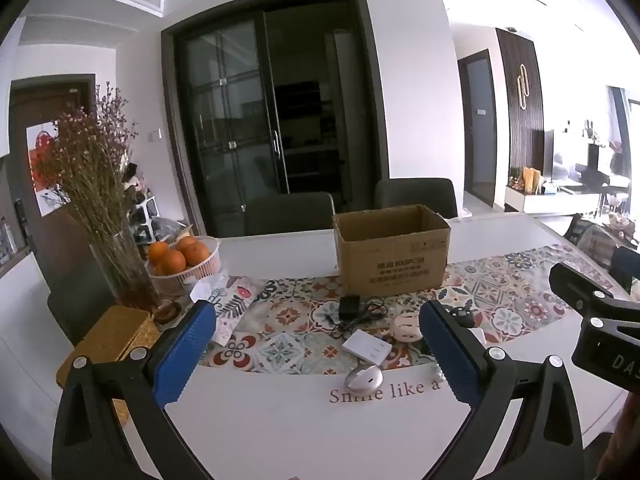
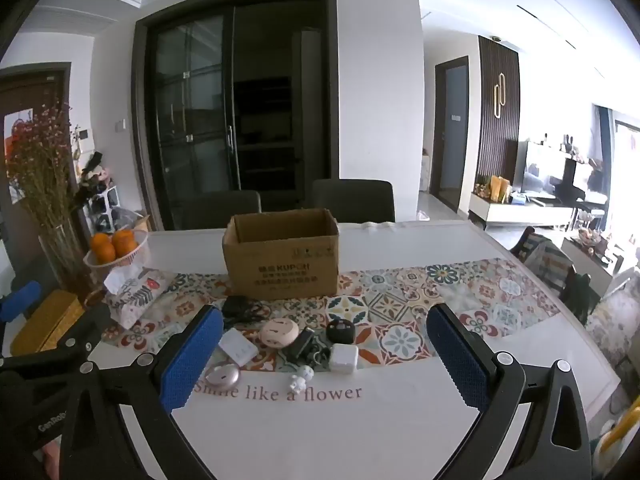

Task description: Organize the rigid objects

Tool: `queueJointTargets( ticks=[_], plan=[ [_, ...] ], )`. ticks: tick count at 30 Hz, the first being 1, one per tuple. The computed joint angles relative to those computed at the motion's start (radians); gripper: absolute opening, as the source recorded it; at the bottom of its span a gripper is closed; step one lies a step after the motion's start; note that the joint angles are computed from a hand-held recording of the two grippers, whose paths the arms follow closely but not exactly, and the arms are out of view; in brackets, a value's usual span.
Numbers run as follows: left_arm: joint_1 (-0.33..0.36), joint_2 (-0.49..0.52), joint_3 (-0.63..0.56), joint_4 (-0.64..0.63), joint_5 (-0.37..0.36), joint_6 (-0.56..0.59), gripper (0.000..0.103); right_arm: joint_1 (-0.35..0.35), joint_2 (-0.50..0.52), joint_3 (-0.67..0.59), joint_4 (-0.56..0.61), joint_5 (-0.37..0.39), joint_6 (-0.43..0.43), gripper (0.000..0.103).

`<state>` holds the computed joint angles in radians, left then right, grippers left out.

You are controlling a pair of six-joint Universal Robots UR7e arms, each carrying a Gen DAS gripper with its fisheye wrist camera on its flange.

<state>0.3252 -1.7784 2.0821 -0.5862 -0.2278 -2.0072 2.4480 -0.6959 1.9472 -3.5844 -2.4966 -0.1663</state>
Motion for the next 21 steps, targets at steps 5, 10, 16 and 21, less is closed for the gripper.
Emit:
queueJointTargets(
  ticks=[5,10,16,21],
  plan=[
    [-0.006,0.033,-0.014,0.086,0.006,-0.098,0.103,-0.003,0.009,-0.005,-0.025,0.000,-0.025,0.103],
    [-0.012,0.028,-0.008,0.079,0.002,-0.105,0.103,-0.002,0.009,-0.005,-0.023,-0.003,-0.022,0.103],
    [-0.001,0.031,-0.020,0.077,0.010,-0.095,0.103,-0.007,0.007,-0.005,-0.010,-0.002,-0.015,0.103],
    [0.009,0.030,-0.026,0.084,0.020,-0.093,0.103,-0.006,0.003,-0.007,0.000,-0.003,-0.010,0.103]
  ],
)
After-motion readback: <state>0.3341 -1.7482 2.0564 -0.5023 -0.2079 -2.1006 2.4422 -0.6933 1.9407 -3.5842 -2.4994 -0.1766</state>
